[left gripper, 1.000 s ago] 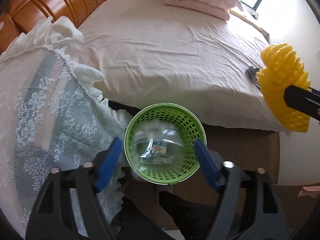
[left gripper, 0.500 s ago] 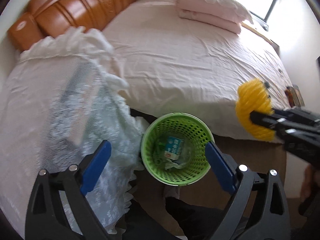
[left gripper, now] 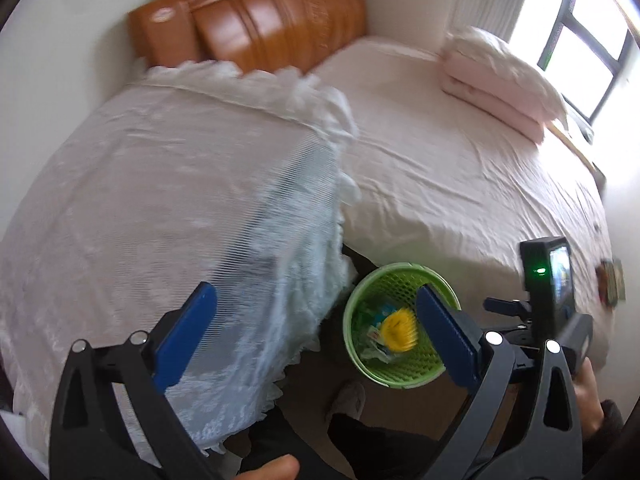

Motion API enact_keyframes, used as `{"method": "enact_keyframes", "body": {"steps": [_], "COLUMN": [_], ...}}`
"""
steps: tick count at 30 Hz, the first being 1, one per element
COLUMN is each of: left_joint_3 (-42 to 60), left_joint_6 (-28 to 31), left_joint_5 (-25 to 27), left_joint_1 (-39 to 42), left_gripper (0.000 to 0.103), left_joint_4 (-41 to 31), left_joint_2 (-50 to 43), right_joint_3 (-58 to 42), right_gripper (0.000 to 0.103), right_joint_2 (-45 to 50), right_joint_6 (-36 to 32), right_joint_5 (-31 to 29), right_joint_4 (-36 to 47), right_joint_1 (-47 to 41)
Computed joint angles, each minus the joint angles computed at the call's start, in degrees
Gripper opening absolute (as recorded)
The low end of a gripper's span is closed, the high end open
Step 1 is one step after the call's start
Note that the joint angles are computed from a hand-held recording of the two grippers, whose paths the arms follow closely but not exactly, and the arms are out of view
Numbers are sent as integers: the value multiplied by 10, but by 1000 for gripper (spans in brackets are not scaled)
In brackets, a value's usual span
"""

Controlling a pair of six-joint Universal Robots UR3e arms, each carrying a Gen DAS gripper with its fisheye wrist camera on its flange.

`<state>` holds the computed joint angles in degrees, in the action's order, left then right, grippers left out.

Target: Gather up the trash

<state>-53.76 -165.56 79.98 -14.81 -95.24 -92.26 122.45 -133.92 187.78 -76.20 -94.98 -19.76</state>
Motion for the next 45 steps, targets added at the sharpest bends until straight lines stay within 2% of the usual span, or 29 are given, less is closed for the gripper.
{"method": "enact_keyframes", "body": {"steps": [9, 11, 16, 21, 28, 39, 45], "left_joint_3": [93, 131, 238, 342, 357, 347, 337], "left_joint_6": [4, 6, 6, 6, 20, 21, 22], "left_joint_5": [-7, -6, -3, -21, -37, -20, -13], "left_joint_1": [81, 99, 155, 230, 291, 318, 319], "left_gripper": [95, 95, 95, 95, 95, 95, 95], "left_joint_4": [-40, -54, -88, -134, -166, -176, -170], "left_joint_2": [-7, -18, -50, -86, -84, -83, -81], "right_joint_3": [-238, -311, -564, -753, -874, -1030, -1062], "right_gripper": [100, 100, 100, 101, 101, 101, 101], "right_joint_2": [128, 169, 338, 464, 561, 666, 685], "right_joint_6": [79, 94, 121, 122, 119, 117, 117], "right_joint_5": [-16, -34, -151, -164, -165, -182, -179], "right_joint_4": [-37, -42, -25, 13, 44, 105, 119], "right_joint_1": [85, 118, 254, 318, 375, 427, 432]}}
